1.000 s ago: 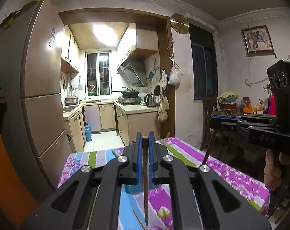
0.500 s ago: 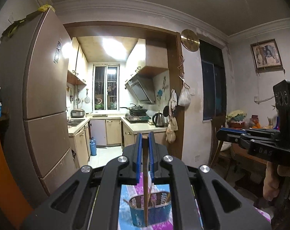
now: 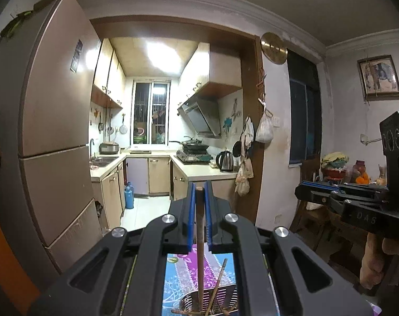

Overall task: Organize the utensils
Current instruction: 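Carry both held chopsticks upright and lower them into the blue holder, then open both grippers to drop the chopsticks into the holder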

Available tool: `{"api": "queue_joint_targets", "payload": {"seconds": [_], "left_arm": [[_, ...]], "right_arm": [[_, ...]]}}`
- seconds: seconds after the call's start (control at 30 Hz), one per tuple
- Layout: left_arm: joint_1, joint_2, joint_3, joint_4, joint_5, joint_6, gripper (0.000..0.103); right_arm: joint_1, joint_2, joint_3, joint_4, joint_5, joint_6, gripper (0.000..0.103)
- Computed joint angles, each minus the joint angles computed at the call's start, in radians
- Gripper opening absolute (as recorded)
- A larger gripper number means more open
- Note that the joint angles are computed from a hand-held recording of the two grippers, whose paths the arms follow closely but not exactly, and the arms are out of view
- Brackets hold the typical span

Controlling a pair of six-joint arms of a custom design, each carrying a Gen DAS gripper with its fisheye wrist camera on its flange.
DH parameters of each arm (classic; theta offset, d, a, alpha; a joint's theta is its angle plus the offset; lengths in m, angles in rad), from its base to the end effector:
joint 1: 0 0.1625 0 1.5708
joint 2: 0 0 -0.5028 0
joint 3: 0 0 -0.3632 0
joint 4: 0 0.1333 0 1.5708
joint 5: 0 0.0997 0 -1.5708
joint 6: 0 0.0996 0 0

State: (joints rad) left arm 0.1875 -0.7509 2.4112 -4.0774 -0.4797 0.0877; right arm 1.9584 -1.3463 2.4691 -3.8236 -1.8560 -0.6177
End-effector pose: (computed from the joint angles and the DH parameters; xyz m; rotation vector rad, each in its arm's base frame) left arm -0.3867 -0.2990 0.1880 1.0396 2.0535 -1.6105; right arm 0.2480 -0.3289 0.3747 0.9496 -2.1737 1.4487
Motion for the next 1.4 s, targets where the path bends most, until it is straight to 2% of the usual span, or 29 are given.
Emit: {"api": "queue_joint_targets", "payload": {"seconds": [0.4,0.73,0.77,0.83,0.87,0.93,1.0,1.17,1.23,1.27,1.33,1.4], "left_arm": [[0.096,0.038,-0.042,0.007,-0.067,0.011,0.006],[0.125,0.057,-0.049,0.022,-0.08,-0.013,0.006],[0.126,0.055,-0.05,0.028,-0.082,-0.016,0.008],[0.126,0.051,-0.056,0.033,-0.077,-0.013,0.02],[0.125,0.052,-0.059,0.029,-0.074,-0.009,0.031],[0.115,0.052,-0.058,0.013,-0.057,0.0,0.038],[0.106,0.051,-0.053,0.007,-0.046,0.0,0.038],[0.041,0.042,-0.013,-0.007,0.008,-0.016,0.043],[-0.019,0.042,0.028,-0.027,0.038,-0.037,0.048],[-0.043,0.047,0.044,-0.034,0.051,-0.048,0.051],[-0.121,0.058,0.11,-0.008,0.089,-0.131,0.055],[-0.209,0.071,0.193,0.063,0.114,-0.28,0.06]], "right_arm": [[-0.084,0.096,-0.006,-0.057,0.055,-0.033,0.007],[-0.124,0.122,-0.004,-0.072,0.086,-0.032,0.007],[-0.125,0.121,-0.003,-0.07,0.09,-0.033,0.007],[-0.124,0.12,-0.001,-0.074,0.089,-0.036,0.007],[-0.122,0.118,0.0,-0.074,0.089,-0.037,0.008],[-0.121,0.112,0.005,-0.079,0.089,-0.039,0.008],[-0.117,0.099,0.013,-0.083,0.09,-0.036,0.008],[-0.092,0.025,0.057,-0.08,0.09,-0.032,0.011],[-0.07,-0.033,0.1,-0.084,0.093,-0.044,0.022],[-0.063,-0.061,0.117,-0.079,0.094,-0.048,0.024],[-0.039,-0.148,0.181,-0.075,0.098,-0.059,0.031],[-0.019,-0.226,0.253,-0.088,0.097,-0.073,0.033]]}}
